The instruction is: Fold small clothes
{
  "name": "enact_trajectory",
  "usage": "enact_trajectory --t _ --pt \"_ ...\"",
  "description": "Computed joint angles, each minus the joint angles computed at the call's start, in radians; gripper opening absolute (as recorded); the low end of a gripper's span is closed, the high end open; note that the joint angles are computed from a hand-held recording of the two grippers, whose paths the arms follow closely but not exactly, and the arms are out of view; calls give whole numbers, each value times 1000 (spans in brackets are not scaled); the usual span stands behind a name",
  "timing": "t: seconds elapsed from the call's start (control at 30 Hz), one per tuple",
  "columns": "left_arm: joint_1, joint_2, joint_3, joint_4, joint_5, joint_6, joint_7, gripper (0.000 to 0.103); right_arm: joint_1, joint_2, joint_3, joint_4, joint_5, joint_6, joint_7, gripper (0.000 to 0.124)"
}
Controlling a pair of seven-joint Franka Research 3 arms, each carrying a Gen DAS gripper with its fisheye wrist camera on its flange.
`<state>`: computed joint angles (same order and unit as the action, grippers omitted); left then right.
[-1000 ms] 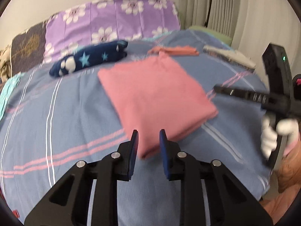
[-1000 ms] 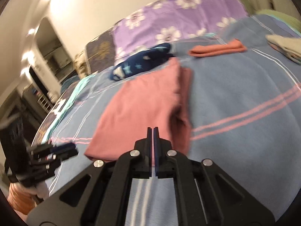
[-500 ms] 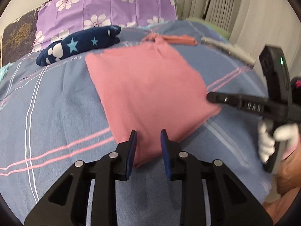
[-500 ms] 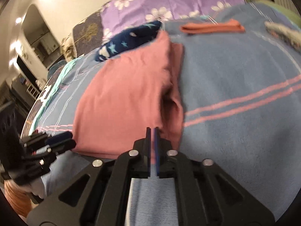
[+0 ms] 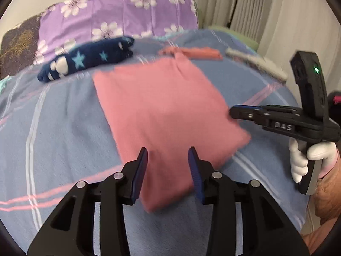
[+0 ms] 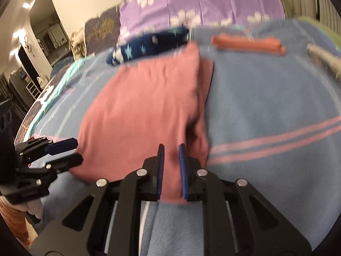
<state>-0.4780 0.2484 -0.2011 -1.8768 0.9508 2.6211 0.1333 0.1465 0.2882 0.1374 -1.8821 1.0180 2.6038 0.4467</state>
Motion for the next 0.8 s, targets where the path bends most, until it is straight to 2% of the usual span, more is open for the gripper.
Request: enact_trajectory --t 0.1,0.17,0.37,0.53,0.57,0.6,0.63,0.73,0.77,0.8 --pt "4 2 16 27 26 -39 -17 40 -4 9 5 50 19 13 -26 32" --pt "17 9 20 33 23 -16 -32 40 -4 51 5 126 -5 -5 -13 34" --pt "20 71 24 58 -27 7 -9 42 1 265 -8 439 -197 -133 263 35" --pt "-10 91 41 66 9 -1 -5 54 8 433 16 686 -308 -234 400 42" --pt "-15 95 41 71 12 -11 0 55 21 483 11 757 -343 -257 449 38" --pt "-19 96 43 72 15 -17 2 57 24 512 14 796 -363 -270 474 14" --pt "-23 99 43 74 19 -23 3 57 20 527 24 811 -370 -271 482 5" --pt "-28 99 47 71 33 -24 -9 57 27 508 16 738 -388 -142 501 1" --pt "-27 99 47 70 34 -24 -11 57 57 503 -24 705 -439 -62 547 0" --pt "-25 99 47 68 33 -20 -12 58 75 508 -53 693 -501 -18 606 0"
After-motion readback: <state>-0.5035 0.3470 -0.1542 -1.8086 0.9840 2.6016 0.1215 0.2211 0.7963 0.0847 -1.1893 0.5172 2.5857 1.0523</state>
